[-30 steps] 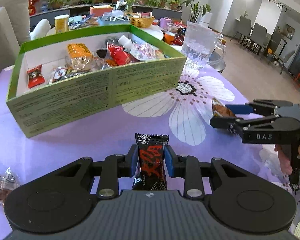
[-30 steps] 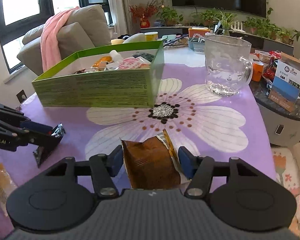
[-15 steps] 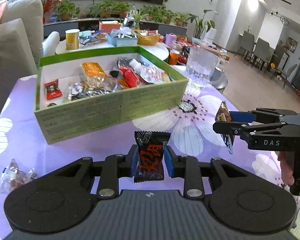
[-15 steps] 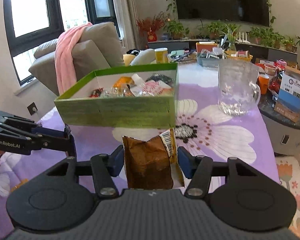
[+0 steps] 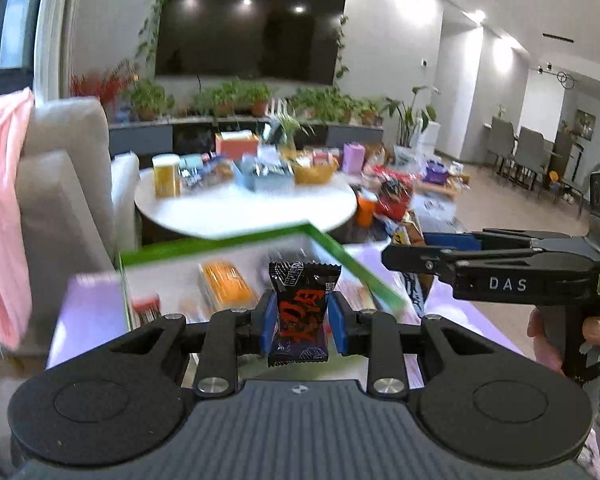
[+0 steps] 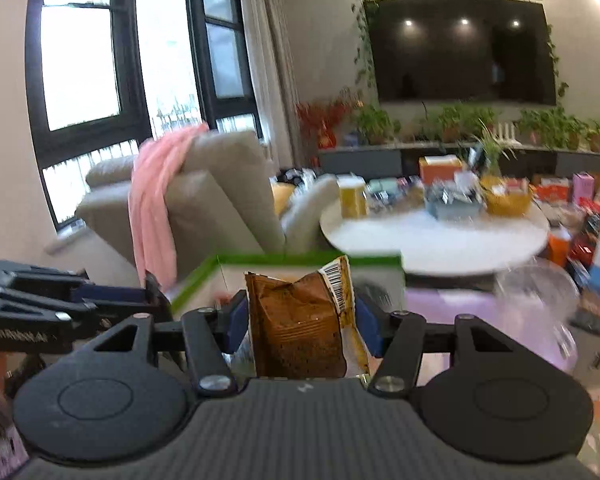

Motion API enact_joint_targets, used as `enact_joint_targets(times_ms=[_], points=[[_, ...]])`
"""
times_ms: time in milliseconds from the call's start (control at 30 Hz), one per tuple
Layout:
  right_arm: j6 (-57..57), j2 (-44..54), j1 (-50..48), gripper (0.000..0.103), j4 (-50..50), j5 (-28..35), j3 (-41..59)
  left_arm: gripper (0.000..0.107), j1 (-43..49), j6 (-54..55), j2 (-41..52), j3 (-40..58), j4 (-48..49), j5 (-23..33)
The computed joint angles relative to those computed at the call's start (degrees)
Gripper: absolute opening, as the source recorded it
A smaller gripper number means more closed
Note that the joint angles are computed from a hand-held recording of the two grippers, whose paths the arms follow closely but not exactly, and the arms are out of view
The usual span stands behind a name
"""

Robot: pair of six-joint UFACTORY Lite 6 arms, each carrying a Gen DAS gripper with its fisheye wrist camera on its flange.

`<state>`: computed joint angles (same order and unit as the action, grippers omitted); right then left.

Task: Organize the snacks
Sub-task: 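Carry the candy and brown bag over the green box and open both tools, then move both tools back toward the tan wrapped bar and clear snack bag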

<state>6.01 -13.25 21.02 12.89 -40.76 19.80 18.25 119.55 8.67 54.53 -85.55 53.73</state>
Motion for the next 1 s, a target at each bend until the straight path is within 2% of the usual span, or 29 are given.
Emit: enact_joint_targets(times_ms=[67, 100, 167, 200, 267, 333, 500, 567, 733, 833, 933, 1000], points=[[1.6, 5.5, -1.6, 0.062, -2.0, -2.0, 5.5, 0.030, -2.9, 0.8, 4.2, 4.8, -3.6, -2.7], [0.8, 9.7, -1.6, 0.062, -0.1, -3.2, 8.9, 0.033, -4.4, 2.6, 5.6, 6.0, -6.7, -5.3], [-4.2, 16.4, -0.1, 0.061, 8.7, -3.6, 14.6, 0.048, -7.2, 7.0, 7.3, 6.5, -13.7, -12.1], [-5.2, 18.0, -0.1, 0.061, 10.8, -1.5, 16.3, 0.048, -7.5, 8.8, 8.0, 6.3, -15.0, -13.6], [-0.5, 19.2, -1.3, 0.061, 7.8, 1.0, 15.9, 0.049, -6.2, 10.8, 9.5, 6.2, -13.7, -12.1], [8.2, 19.3, -2.8, 0.061, 0.2, -2.9, 11.2, 0.049, -4.4, 12.6, 10.0, 5.2, -12.7, -11.1], [12.6, 12.8, -2.0, 0.061, -1.9, -3.6, 0.1, 0.049, 3.3, 10.5, 9.1, 4.1, -9.3, -7.9], [11.1, 8.6, 0.5, 0.061, 0.9, -2.9, -3.4, 0.049, 6.0, 8.6, 9.3, 5.1, -7.3, -7.4], [4.6, 1.5, 7.2, 0.061, 12.4, 1.0, -7.4, 0.050, 11.4, 8.5, 9.2, 4.2, -4.7, -9.6], [7.5, 0.5, 8.8, 0.061, 11.7, 1.1, -9.1, 0.050, 13.5, 10.2, 10.2, 2.9, -4.4, -11.7], [4.0, -1.5, 13.5, 0.061, 19.0, 0.7, -11.4, 0.050, 16.0, 11.2, 11.1, 0.9, -4.6, -13.7], [3.0, -2.4, 15.5, 0.061, 22.0, 0.6, -12.6, 0.050, 16.6, 7.6, 13.6, 2.1, -1.3, -15.6]])
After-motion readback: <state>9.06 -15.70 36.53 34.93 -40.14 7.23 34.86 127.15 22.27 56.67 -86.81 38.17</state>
